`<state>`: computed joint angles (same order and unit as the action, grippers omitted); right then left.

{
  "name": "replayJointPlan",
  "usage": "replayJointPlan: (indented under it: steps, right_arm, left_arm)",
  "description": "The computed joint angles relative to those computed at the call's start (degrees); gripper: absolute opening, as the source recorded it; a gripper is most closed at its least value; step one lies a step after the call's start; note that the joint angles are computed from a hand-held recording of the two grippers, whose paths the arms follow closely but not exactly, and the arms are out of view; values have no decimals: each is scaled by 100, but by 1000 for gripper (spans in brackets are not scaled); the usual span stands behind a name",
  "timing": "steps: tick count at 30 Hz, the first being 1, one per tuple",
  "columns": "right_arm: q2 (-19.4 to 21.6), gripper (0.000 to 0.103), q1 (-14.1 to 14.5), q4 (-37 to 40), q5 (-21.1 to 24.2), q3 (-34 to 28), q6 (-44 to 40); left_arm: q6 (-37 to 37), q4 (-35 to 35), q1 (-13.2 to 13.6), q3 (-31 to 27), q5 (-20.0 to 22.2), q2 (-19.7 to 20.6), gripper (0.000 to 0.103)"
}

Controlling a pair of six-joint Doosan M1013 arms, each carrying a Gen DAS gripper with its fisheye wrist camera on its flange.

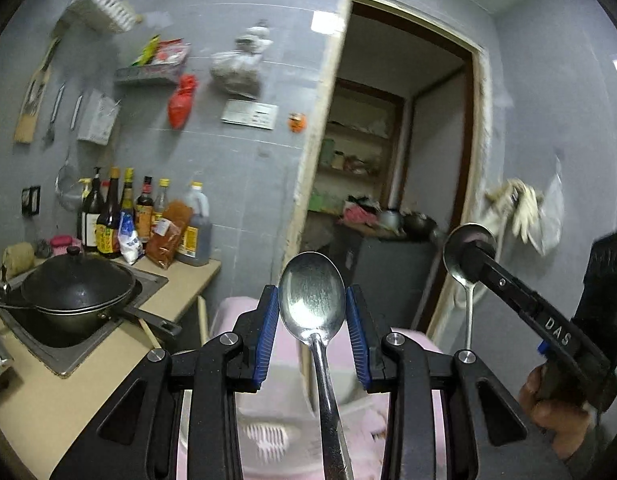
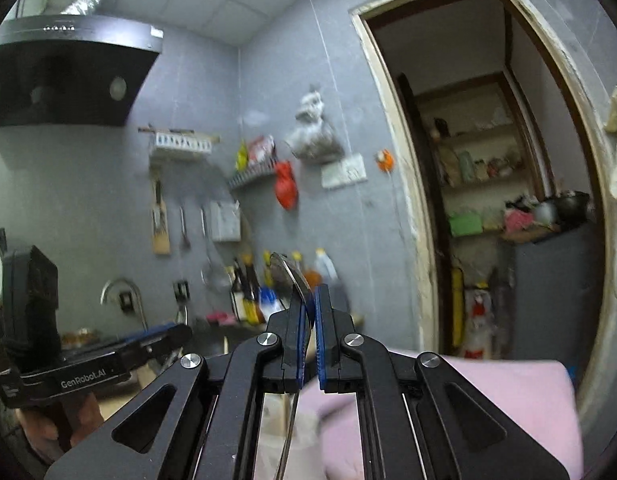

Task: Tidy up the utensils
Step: 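Lift both spoons and carry them over the white caddy, then lower both spoons into the caddy and open both grippers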

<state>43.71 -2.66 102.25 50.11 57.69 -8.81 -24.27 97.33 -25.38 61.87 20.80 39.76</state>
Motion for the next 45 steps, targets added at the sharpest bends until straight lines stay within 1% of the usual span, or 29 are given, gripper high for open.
replayJointPlan:
  steps: [3,8,12,17,19,21,24,26,28,30,32,37,42,45]
  right_arm:
    - [170,3,162,338,-139,-285,-297]
    - [401,3,305,782,-300,-542,-505]
    - [496,3,383,1013,-591,-560,-699]
    - [546,3,445,1273,-844,-476,-1035]
    - [559,3,454,1348,-871,-439,-1152]
    - [554,3,462,1357,-893,-388,-1249]
    - [559,3,475,1319,-890,-349,-1349]
    - [550,4,478,1344,-875,-291,-1459]
    - [543,4,478,1332,-843,-246,-1541]
    - [534,4,475,1311,-831,-214,-1579]
    - [525,4,471,1280,-819,-183,-1591]
    - [538,4,479,1134,-839,-225,-1444]
    - [544,4,490,1141,-811,-208,-1528]
    - [552,4,495,1101,-809,-207,-1521]
  left_arm:
    - [-520,300,144,-68,21,6,29]
    - [-1246,838,306,-98,306,58,29]
    - [-1748,1130,374,-101,532,152,29]
    - [-2322,1603,377,-144,865,326,29]
    - [-2355,1596,374,-188,960,383,29]
    - [-2310,1600,342,-221,1206,450,29]
    - [-2199,1561,303,-267,1413,525,29]
    - [-2431,1751,280,-217,1544,538,29]
    - [-2476,1796,246,-213,1805,560,29]
    - [-2519,1885,235,-208,1932,575,29]
    - [-2601,1903,248,-207,1929,574,29]
    - [-2920,1846,338,-159,1719,509,29]
    - [-2675,1744,327,-138,1775,514,29]
    - [-2653,1820,296,-151,1788,546,29]
